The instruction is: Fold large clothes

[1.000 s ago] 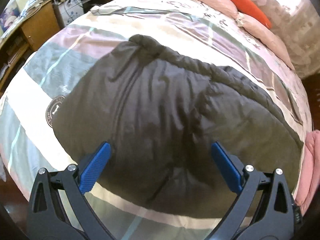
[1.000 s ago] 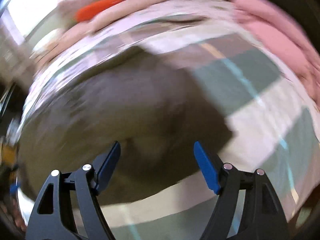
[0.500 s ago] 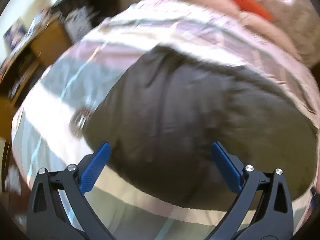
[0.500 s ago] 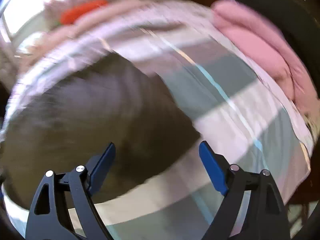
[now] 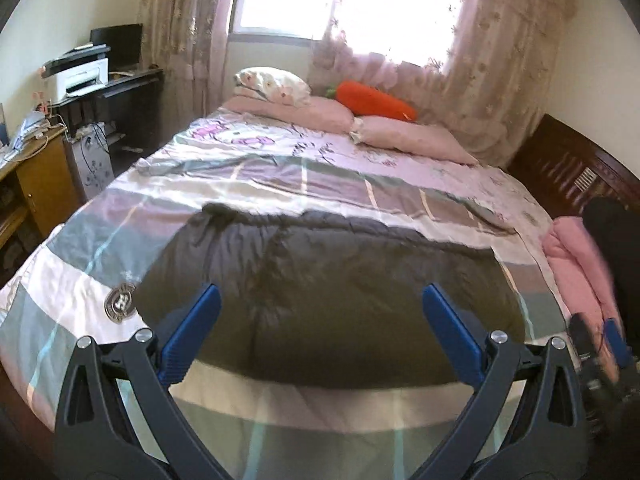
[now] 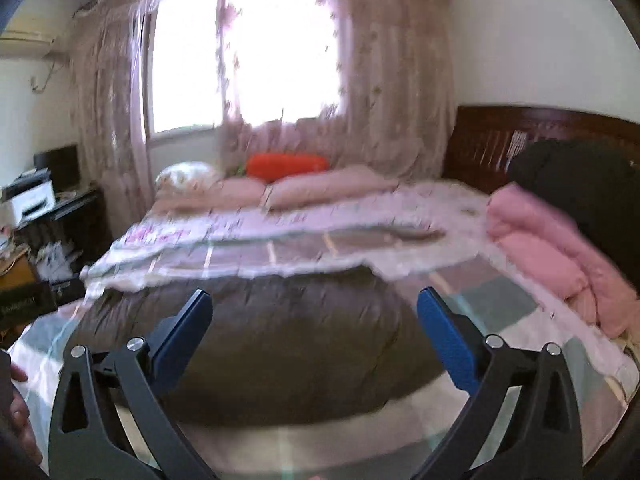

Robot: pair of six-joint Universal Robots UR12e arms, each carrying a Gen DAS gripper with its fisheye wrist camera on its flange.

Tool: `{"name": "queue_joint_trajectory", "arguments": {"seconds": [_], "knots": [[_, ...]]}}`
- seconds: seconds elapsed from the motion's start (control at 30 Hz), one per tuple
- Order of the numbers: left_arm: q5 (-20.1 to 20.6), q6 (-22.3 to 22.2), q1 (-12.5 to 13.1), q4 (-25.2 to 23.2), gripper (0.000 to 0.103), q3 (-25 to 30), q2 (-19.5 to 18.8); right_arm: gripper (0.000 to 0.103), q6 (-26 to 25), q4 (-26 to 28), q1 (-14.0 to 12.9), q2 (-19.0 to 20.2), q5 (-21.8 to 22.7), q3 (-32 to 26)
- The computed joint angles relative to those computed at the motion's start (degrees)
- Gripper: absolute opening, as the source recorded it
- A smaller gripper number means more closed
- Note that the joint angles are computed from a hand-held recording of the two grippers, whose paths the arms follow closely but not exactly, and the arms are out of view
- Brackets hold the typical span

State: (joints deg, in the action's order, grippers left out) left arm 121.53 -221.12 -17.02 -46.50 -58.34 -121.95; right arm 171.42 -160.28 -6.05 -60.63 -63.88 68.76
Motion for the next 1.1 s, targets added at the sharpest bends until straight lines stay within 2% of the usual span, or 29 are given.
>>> {"name": "queue_joint_trajectory", "arguments": {"seconds": [0.07,0.1,0.13,0.3,0.47,0.77,1.1], "knots": [[0.6,-0.3,-0.5,-1.0,0.101,-0.3,0.1,0.102,-1.1,4.6,0.3,-0.4,-1.3,-0.2],[0.9,-0.1,-0.8,-2.1,0.101,0.2,-0.1,0.102,-2.1,7.8,0.8,-0.3,-3.5,-1.2],[1.6,0.5,-1.1,-2.8,0.101,0.7,-0.3,0.102,-2.5,8.9,1.0,-0.3,-4.7,-1.3],[5.3,4.5,-2.7,1.0,0.101,1.1,-1.1,0.102,-2.9,10.7,1.5,0.2,-5.6,-1.9],[6.5,7.3,-3.2,0.9,0.101,2.4,-1.9,0.102,-5.4,13.2,1.9,0.3,-5.9,-2.0],[6.9,11.1,-3.8,3.8,0.101,2.7,-2.5,0.102,-7.2,9.7,2.1,-0.5,-5.2,-0.1],[5.8,10.5,-3.5,1.0,0.101,3.4,-2.8,0.102,-8.4,7.9,2.4,-1.0,-5.8,0.9]]}}
